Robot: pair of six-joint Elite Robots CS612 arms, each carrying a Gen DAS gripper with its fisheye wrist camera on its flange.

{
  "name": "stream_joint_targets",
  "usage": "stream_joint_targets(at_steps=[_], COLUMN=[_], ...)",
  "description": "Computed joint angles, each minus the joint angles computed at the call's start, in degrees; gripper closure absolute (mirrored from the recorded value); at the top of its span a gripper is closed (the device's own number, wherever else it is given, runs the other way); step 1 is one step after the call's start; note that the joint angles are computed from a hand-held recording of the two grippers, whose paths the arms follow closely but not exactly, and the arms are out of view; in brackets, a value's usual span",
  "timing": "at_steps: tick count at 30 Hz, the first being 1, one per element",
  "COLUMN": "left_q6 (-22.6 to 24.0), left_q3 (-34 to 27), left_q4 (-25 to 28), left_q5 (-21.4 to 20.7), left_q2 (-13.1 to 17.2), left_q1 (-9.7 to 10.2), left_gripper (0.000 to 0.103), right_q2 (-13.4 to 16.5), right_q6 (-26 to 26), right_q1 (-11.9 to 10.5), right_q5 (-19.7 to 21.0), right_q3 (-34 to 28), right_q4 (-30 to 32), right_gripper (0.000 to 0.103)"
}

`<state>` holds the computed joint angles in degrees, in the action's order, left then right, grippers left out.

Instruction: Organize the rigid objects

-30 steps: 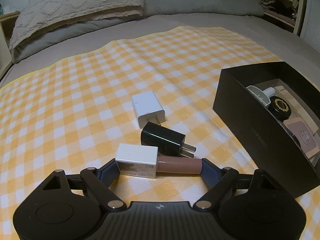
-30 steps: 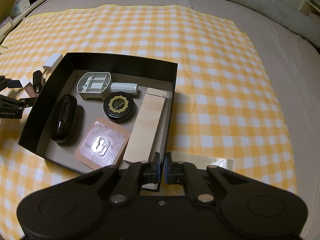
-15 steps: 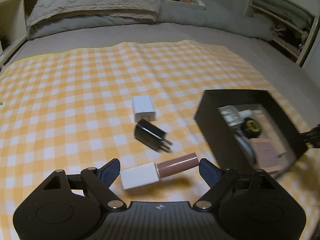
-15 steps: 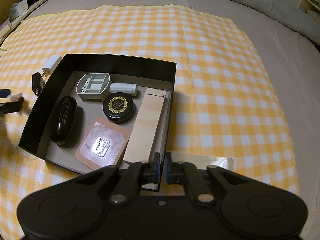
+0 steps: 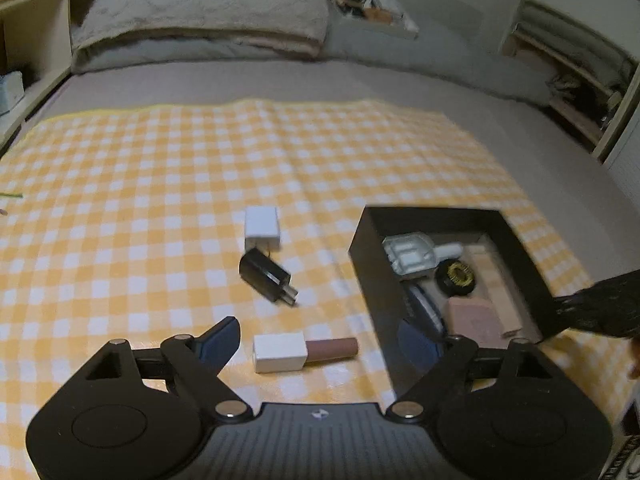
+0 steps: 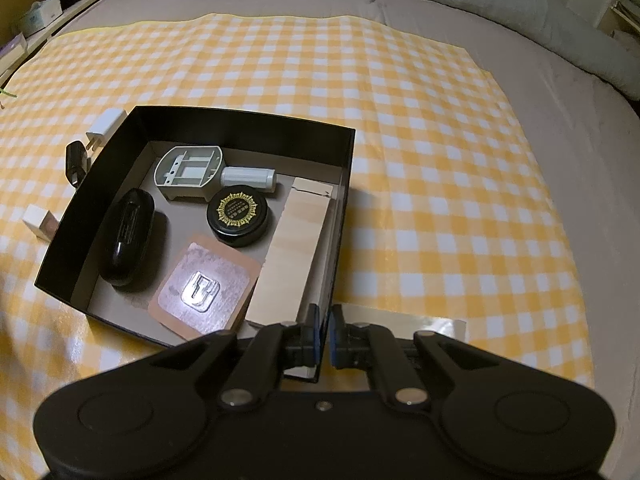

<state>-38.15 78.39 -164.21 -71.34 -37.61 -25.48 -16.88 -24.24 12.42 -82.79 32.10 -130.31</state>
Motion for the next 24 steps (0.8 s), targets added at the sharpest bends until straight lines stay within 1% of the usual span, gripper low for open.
stream_joint_targets(at_steps=[1,3,4,5,6,8,11,15,16,18,20,24], left_q6=[0.2,0.7,0.8,0.5,-0.1,-1.4,-2.1,-3.5,-3.6,-3.6,-3.8,-5.1], left_q3=[-1.0,-2.7,-3.3,-4.0,-4.3,-4.8,-5.8,-6.8,-6.8,-6.8,-6.8,-6.2], left_q4=[1.7,5.2,6.5,7.7,8.2,8.5,8.7,11.2,11.0,10.7,10.9,10.9], left_q5=[-0.2,-0.6,-0.5,-0.7,-1.1,-1.5,-2.0,-2.1,-2.1,-2.3,-1.8,-2.6], left_q2=[0.7,1.7,2.2,2.5,2.8,3.3,4.0,4.7,4.7,4.8,4.7,4.2], left_q1=[0.21,0.48,0.60,0.79,1.01,1.38,1.78,1.99,2.00,2.02,1.96,2.11], left_gripper=[0.018,0.024,0.031,0.035,0.037,0.040,0.044,0.046,0.046,0.051,0.060,0.061], right_q2=[0.0,0.1,-0.1,-0.1,0.0,-0.1,0.1,0.1,0.1,0.0,0.0,0.0], right_q6=[0.0,0.1,0.2,0.2,0.2,0.0,-0.1,-0.2,-0.1,-0.3,-0.2,-0.1], right_q1=[0.0,0.0,0.1,0.1,0.1,0.2,0.1,0.1,0.1,0.1,0.1,0.1], right_q5=[-0.1,-0.3,-0.4,-0.5,-0.5,-0.6,-0.5,-0.6,-0.5,-0.5,-0.5,-0.5], right_q3=[0.0,-0.2,0.1,0.2,0.1,0.2,-0.2,-0.2,-0.1,0.1,0.0,0.1], right_q4=[-0.1,0.0,-0.2,-0.3,-0.1,-0.2,0.0,0.1,0.0,-0.2,-0.1,-0.2], right_gripper=[0.098,0.098,0.098,0.098,0.098,0.098,0.098,0.098,0.098,0.098,0.098,0.098])
